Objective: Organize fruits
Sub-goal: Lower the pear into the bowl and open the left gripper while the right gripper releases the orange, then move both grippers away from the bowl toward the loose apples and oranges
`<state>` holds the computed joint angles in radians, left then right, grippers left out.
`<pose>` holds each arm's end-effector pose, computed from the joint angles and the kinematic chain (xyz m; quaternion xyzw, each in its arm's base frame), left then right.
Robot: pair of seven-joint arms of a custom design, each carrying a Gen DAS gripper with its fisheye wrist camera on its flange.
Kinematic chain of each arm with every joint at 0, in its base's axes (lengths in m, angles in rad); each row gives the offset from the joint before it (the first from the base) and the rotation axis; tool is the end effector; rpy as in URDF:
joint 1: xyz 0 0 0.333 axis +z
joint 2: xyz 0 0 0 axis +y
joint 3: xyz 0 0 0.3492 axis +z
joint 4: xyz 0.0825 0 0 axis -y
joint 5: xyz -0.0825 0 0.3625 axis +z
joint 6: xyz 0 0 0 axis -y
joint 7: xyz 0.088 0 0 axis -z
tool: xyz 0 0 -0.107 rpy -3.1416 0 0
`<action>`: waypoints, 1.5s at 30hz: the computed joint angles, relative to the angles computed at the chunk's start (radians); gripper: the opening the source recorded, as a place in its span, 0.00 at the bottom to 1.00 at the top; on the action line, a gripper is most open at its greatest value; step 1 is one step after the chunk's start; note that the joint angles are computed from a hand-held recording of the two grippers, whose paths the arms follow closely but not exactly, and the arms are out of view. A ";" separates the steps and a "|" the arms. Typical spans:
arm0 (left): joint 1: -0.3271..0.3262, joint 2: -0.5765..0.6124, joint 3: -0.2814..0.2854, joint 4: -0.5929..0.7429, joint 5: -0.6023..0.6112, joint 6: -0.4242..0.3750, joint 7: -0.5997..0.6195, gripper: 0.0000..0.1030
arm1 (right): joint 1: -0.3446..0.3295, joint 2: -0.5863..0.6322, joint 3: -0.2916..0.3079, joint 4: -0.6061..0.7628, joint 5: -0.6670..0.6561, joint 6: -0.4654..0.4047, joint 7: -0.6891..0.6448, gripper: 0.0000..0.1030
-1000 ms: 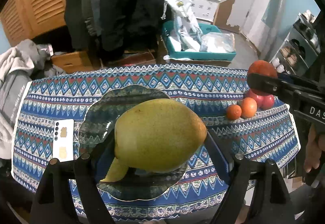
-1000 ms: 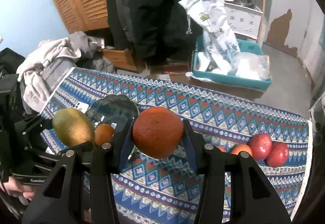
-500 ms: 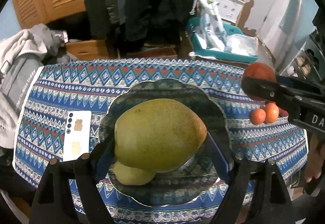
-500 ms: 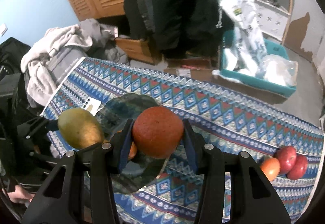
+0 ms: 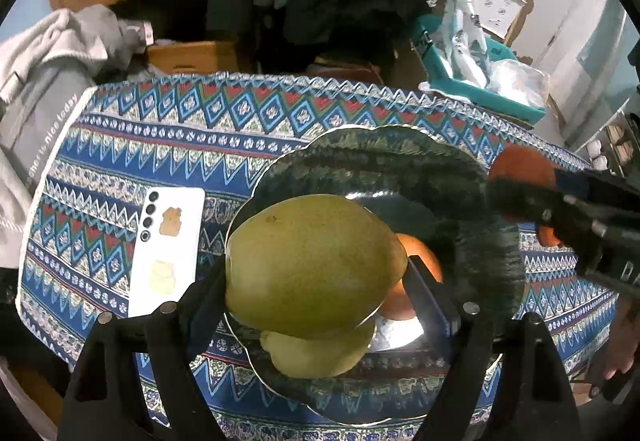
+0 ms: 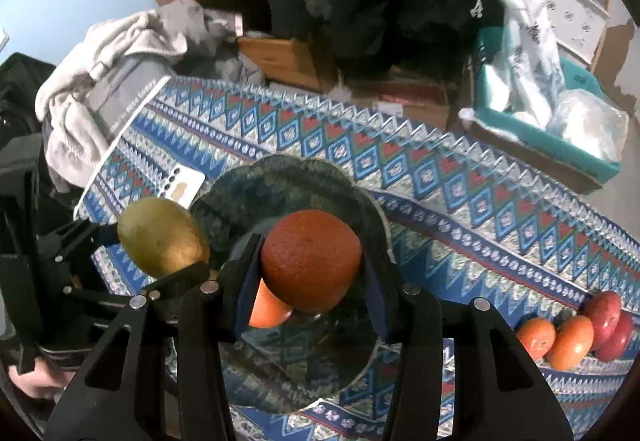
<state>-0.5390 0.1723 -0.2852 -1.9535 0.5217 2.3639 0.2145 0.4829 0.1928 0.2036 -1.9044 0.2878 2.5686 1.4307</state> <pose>0.4207 -0.4328 0.4638 -0.7596 0.6133 -0.1697 0.1344 0.4946 0.3884 0.4953 -0.8556 0.4467 -0.0069 0.2614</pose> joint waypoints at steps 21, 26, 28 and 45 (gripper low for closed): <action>0.013 0.006 0.016 -0.035 -0.047 0.049 -0.001 0.82 | 0.000 0.056 -0.003 0.008 -0.019 -0.050 0.037 0.46; 0.011 0.014 0.007 -0.011 -0.048 0.021 0.021 0.82 | -0.005 0.048 -0.005 -0.009 -0.015 -0.048 0.053 0.47; 0.009 0.015 0.005 -0.009 -0.051 0.019 0.026 0.82 | -0.014 0.037 0.001 -0.019 0.009 -0.042 0.037 0.47; -0.019 0.013 -0.007 0.042 -0.030 -0.024 0.040 0.82 | -0.010 -0.071 -0.023 -0.084 -0.030 0.009 0.077 0.70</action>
<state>-0.5585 0.1851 -0.2926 -1.9118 0.4915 2.3396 0.2541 0.4731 0.1214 0.1807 -1.9881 0.2575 2.5772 1.5079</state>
